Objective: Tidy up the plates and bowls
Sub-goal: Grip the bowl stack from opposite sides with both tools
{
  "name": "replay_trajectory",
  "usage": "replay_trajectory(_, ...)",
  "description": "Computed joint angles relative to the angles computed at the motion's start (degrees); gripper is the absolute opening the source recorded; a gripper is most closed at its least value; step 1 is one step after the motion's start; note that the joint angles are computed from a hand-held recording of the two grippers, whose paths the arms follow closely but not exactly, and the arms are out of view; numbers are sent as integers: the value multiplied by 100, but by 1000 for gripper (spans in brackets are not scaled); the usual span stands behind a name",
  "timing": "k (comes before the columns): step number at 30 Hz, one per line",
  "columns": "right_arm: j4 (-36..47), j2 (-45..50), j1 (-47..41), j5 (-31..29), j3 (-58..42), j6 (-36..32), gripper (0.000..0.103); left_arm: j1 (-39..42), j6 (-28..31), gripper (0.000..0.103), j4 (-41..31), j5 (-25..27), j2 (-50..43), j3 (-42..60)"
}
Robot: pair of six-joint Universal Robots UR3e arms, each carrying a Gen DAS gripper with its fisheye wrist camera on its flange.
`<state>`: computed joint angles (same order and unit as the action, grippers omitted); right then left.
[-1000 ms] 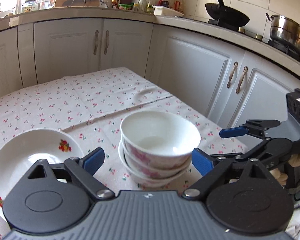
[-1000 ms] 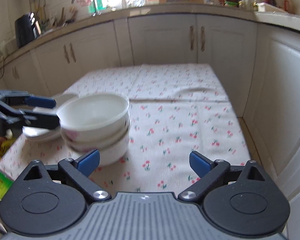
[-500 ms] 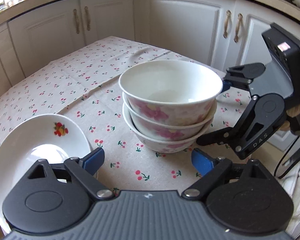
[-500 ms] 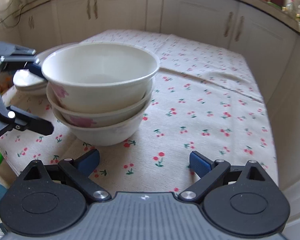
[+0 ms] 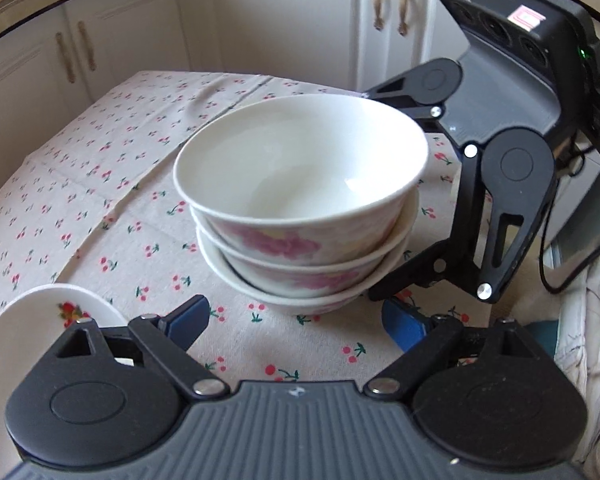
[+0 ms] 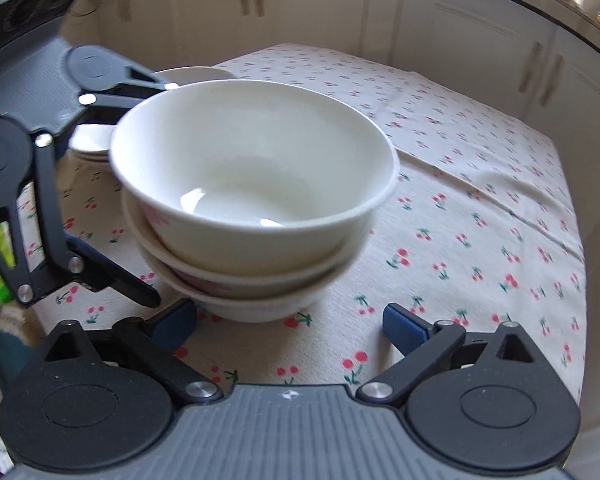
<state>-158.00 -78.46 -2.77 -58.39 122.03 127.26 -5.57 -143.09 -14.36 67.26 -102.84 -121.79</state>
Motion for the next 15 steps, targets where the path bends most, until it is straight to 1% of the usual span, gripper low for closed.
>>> replay_trajectory(3, 665, -91, -9, 88, -307, -556, 97, 33, 248, 91, -281, -128, -112, 256)
replay_trajectory(6, 1238, -34, 15, 70, -740, -893, 93, 116, 365, 91, -441, -341, -218, 405)
replay_trajectory(10, 1872, 29, 15, 54, -1180, -1210, 92, 210, 409, 90, -626, -495, -315, 540)
replay_trajectory(12, 1995, 61, 26, 44, -1276, -1340, 91, 271, 528, 89, -761, -598, -297, 567)
replay_trajectory(15, 2407, 68, -26, 179, -1496, -1450, 91, 340, 727, 88, -982, -737, -283, 651)
